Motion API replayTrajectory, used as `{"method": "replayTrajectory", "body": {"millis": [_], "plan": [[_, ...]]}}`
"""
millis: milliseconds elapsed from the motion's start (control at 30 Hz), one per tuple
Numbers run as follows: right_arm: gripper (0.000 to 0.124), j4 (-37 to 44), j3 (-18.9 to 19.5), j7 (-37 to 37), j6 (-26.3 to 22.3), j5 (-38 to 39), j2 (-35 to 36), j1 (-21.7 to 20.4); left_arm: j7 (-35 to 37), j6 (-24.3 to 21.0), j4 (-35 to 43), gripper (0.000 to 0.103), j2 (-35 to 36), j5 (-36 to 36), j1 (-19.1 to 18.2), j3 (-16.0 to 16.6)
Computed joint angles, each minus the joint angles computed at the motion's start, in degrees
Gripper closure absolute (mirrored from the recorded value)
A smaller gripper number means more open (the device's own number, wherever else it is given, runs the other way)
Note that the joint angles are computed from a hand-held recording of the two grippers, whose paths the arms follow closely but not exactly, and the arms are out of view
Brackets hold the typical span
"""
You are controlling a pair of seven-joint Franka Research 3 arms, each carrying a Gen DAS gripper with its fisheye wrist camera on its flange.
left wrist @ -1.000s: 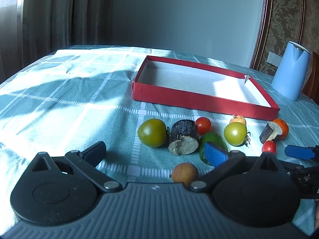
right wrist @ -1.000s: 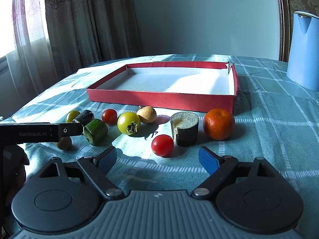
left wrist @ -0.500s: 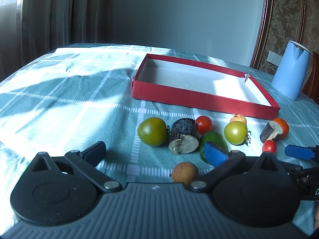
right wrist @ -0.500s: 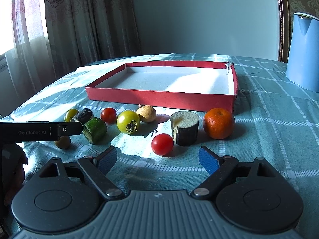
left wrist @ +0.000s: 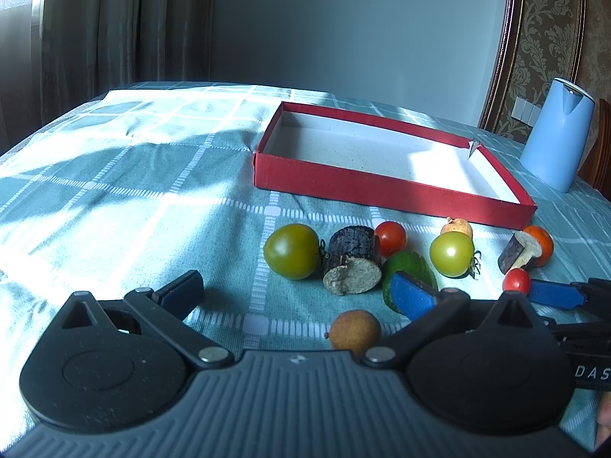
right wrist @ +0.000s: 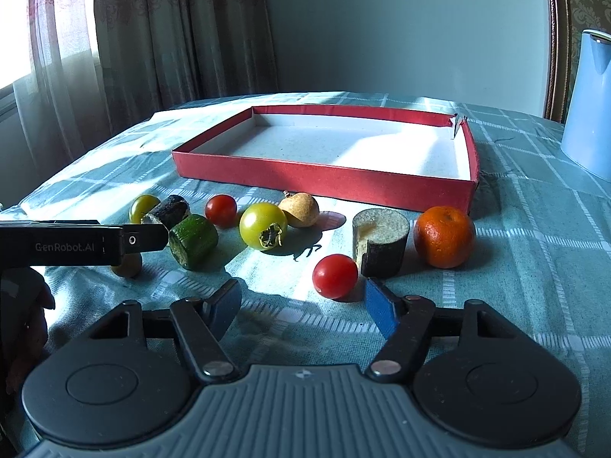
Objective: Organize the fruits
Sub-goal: 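Close the right gripper on the red cherry tomato while the left grips the brown round fruit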
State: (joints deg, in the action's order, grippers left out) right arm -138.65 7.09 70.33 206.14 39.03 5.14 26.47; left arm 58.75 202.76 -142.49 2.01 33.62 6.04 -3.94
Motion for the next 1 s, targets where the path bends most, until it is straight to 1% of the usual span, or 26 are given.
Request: {"method": "replayTrajectory", "body": {"millis": [100,200,300,400,467,567,633,733,867,933,1000], "plan": [[0.059,2.39,-0.74,-5.99,-0.36,6.51,1.03,1.94,-0.06,-0.02,0.03,0.0,0.01,0.06,0.02,-0.01],[0.066,4.74,-1.33,-12.4,0.0,13.34,2.12,3.76,-0.11,-0.09,0.04,0.0,0.0,0.14,0.04,-0.01],[0.073,5.95,-1.27,-15.14,0.42,16.19,2.75,4.08,-0.22,-0.21,0.02,0.0,-0.05,0.19,0.03,-0.03],[0.082,6.76,-1.14,-16.4,0.74,17.58,3.22,4.0,-0.64,-0.23,0.01,0.0,-0.08,0.59,0.11,-0.01],[0.091,7.09,-1.04,-16.77,1.05,18.3,3.44,3.93,-0.88,-0.3,0.02,0.0,-0.12,0.83,0.15,-0.01],[0.094,7.26,-0.85,-17.01,1.1,18.12,3.57,3.71,-0.99,-0.41,0.05,0.0,-0.14,0.97,0.15,0.01],[0.099,7.13,-0.68,-16.65,1.23,17.74,3.53,3.55,-1.2,-0.4,0.13,0.0,-0.1,1.19,0.2,0.02],[0.099,6.52,-0.4,-14.74,1.3,15.93,3.33,2.96,-1.15,-0.35,0.13,0.0,-0.07,1.11,0.18,0.02],[0.1,4.98,-0.06,-10.47,1.25,11.89,2.6,1.88,-0.72,0.88,-0.4,0.0,-0.16,0.39,0.2,0.14],[0.1,3.39,0.28,-6.35,1.35,7.88,1.89,0.74,0.08,2.11,-1.13,0.0,-0.41,-0.55,0.17,0.28],[0.1,2.04,0.41,-2.34,1.66,4.33,1.26,-0.24,-1.84,4.19,-1.39,0.0,-0.49,3.1,0.95,0.69]]}}
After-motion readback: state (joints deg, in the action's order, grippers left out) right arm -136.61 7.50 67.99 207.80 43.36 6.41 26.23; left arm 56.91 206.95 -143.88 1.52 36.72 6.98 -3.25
